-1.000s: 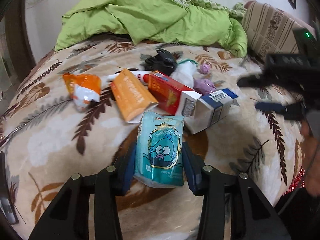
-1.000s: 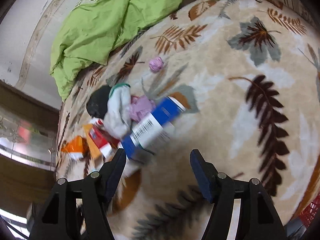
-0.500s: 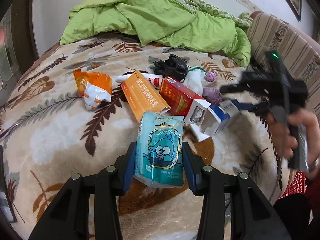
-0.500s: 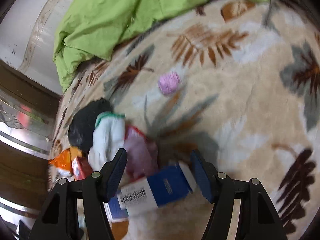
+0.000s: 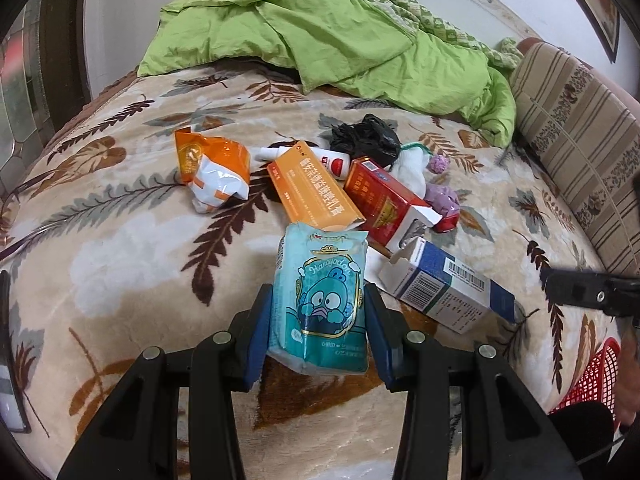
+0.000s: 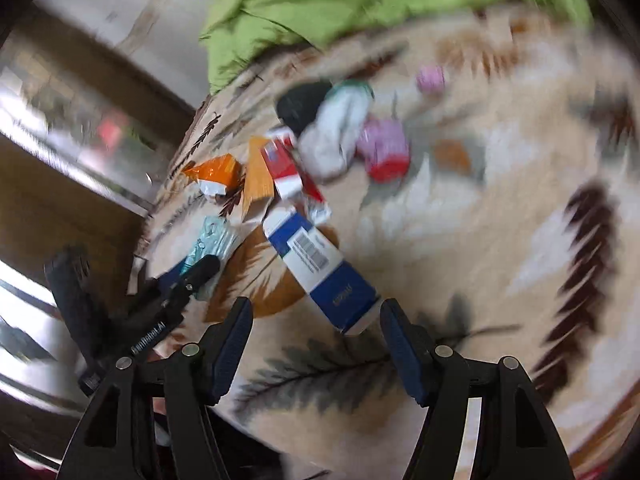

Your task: Collect trash

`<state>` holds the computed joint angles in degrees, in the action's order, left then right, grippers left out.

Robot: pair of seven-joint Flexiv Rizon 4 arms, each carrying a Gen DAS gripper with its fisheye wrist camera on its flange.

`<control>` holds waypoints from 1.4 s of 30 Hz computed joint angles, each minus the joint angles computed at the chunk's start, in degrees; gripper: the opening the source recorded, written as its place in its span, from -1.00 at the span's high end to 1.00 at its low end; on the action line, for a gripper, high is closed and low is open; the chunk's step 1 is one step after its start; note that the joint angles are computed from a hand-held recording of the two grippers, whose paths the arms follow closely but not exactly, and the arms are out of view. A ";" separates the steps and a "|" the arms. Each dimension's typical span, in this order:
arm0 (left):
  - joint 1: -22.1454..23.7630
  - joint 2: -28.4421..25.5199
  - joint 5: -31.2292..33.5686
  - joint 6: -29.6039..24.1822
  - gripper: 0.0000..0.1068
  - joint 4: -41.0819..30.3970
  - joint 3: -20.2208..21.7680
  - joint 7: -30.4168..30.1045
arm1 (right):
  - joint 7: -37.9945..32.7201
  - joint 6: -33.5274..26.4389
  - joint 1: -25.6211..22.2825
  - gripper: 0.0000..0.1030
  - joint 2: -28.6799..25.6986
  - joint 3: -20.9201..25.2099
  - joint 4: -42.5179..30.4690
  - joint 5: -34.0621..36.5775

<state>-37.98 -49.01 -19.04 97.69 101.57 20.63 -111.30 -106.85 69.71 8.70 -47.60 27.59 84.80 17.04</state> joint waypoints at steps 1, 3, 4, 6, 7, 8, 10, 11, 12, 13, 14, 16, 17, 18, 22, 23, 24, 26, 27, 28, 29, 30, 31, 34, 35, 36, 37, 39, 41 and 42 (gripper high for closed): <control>-0.47 -0.11 -0.20 -0.25 0.20 -0.09 0.57 -0.23 | -0.42 1.30 1.66 -0.41 0.37 -1.60 0.36 -1.67; -0.69 -0.06 -0.12 -0.29 0.20 0.04 0.91 -0.43 | -1.52 2.67 3.58 -0.42 -0.31 -2.78 -0.31 -4.52; -0.99 -0.07 -0.15 -0.42 0.20 0.12 1.31 -0.60 | -1.79 2.70 4.74 -0.42 -1.20 -3.50 -1.21 -6.22; -1.44 0.08 -0.15 -0.37 0.20 0.52 1.92 -1.03 | -0.64 1.15 7.17 -0.42 -3.11 -5.61 -3.45 -9.43; -1.35 0.29 -0.15 -0.16 0.20 0.87 1.82 -1.23 | 0.07 1.18 8.35 -0.42 -4.07 -6.73 -4.34 -10.78; -1.12 0.57 -0.15 0.18 0.20 1.35 1.54 -1.40 | 0.96 1.48 9.79 -0.42 -5.07 -8.19 -5.08 -12.34; -0.85 0.78 -0.10 0.35 0.20 1.65 1.20 -1.23 | 2.35 0.58 10.78 -0.41 -6.26 -9.15 -6.01 -14.38; -0.87 0.82 -0.05 0.28 0.20 1.71 1.20 -1.04 | 2.34 0.35 10.67 -0.41 -6.87 -8.67 -6.39 -14.89; -1.10 0.77 -0.04 0.15 0.20 1.66 1.46 -0.91 | 1.83 0.21 10.10 -0.41 -7.15 -7.69 -6.35 -15.04; -1.27 0.74 -0.01 0.10 0.20 1.58 1.63 -0.81 | 1.67 0.34 9.87 -0.37 -7.11 -7.25 -5.87 -15.14; -1.18 0.76 0.01 0.24 0.20 1.57 1.49 -0.78 | 2.16 1.45 10.52 -0.14 -6.85 -8.02 -4.80 -15.58; -0.72 0.82 0.02 0.53 0.20 1.46 0.81 -0.59 | 3.57 2.28 11.52 0.24 -6.28 -9.49 -3.17 -16.91; -0.60 0.76 0.05 0.47 0.20 1.23 0.57 -0.36 | 4.59 3.25 11.67 0.28 -5.61 -9.60 -1.83 -16.91; -0.63 0.67 0.14 0.43 0.20 0.99 0.49 -0.09 | 5.51 4.76 11.55 0.28 -5.34 -9.51 -0.93 -16.75; -1.83 0.05 0.12 -0.09 0.20 -0.12 1.40 0.28 | 8.31 10.36 8.45 0.30 -3.14 -6.27 4.05 -14.42; -1.93 -0.04 0.15 -0.16 0.20 -0.36 1.37 0.29 | 9.03 11.87 7.56 0.30 -2.65 -5.37 5.18 -14.01; -2.01 -0.11 0.19 -0.24 0.20 -0.57 1.37 0.27 | 9.73 13.63 6.58 0.30 -2.19 -4.39 6.36 -13.57; -2.69 -0.56 0.26 -0.68 0.20 -1.38 1.94 0.22 | 11.94 17.26 6.32 0.30 -1.27 -4.49 8.67 -13.31; -2.97 -0.75 0.32 -0.89 0.20 -1.70 2.23 0.11 | 13.43 19.54 7.24 0.30 -0.54 -6.01 10.10 -13.36; -3.47 -1.10 0.33 -1.27 0.20 -2.29 2.71 -0.08 | 14.88 21.30 8.42 0.30 0.10 -7.75 11.16 -13.58; -3.58 -1.26 0.49 -1.45 0.20 -2.64 2.81 -0.24 | 15.83 23.56 8.87 0.30 0.64 -8.57 12.21 -13.63; -3.63 -1.41 0.69 -1.62 0.20 -3.03 2.80 -0.39 | 16.27 24.99 8.39 0.30 0.79 -8.09 12.74 -13.97; -3.74 -1.60 0.89 -1.78 0.20 -3.45 2.83 -0.56 | 16.93 26.44 8.36 0.30 1.00 -8.27 13.29 -14.25; -4.80 -2.47 1.70 -2.81 0.20 -5.13 3.89 -1.08 | 19.81 28.70 10.07 0.30 1.66 -11.06 14.45 -15.17; -5.32 -2.80 2.01 -3.21 0.20 -5.68 4.51 -1.38 | 20.54 28.37 9.17 0.30 1.47 -10.32 14.33 -15.84; -5.87 -3.11 2.33 -3.60 0.20 -6.19 5.19 -1.79 | 21.32 28.44 9.01 0.30 1.40 -10.37 14.36 -16.41; -6.49 -3.46 2.76 -4.02 0.20 -6.76 5.93 -2.17 | 21.94 28.60 8.66 0.30 1.31 -10.23 14.43 -17.07; -7.84 -4.21 3.66 -4.90 0.20 -7.80 7.71 -3.15 | 23.37 29.24 8.36 0.30 1.20 -10.26 14.70 -18.17; -8.99 -4.87 4.66 -5.70 0.20 -8.63 9.32 -4.38 | 24.44 30.01 7.71 0.30 1.08 -9.95 15.18 -19.51; -9.16 -5.01 5.25 -5.93 0.20 -8.90 9.70 -4.92 | 25.12 30.43 7.79 0.30 1.14 -10.29 15.53 -20.03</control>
<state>-47.14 -54.02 -13.79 91.76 92.67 30.32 -116.22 -81.73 100.14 16.50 -46.47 17.30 100.33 -2.98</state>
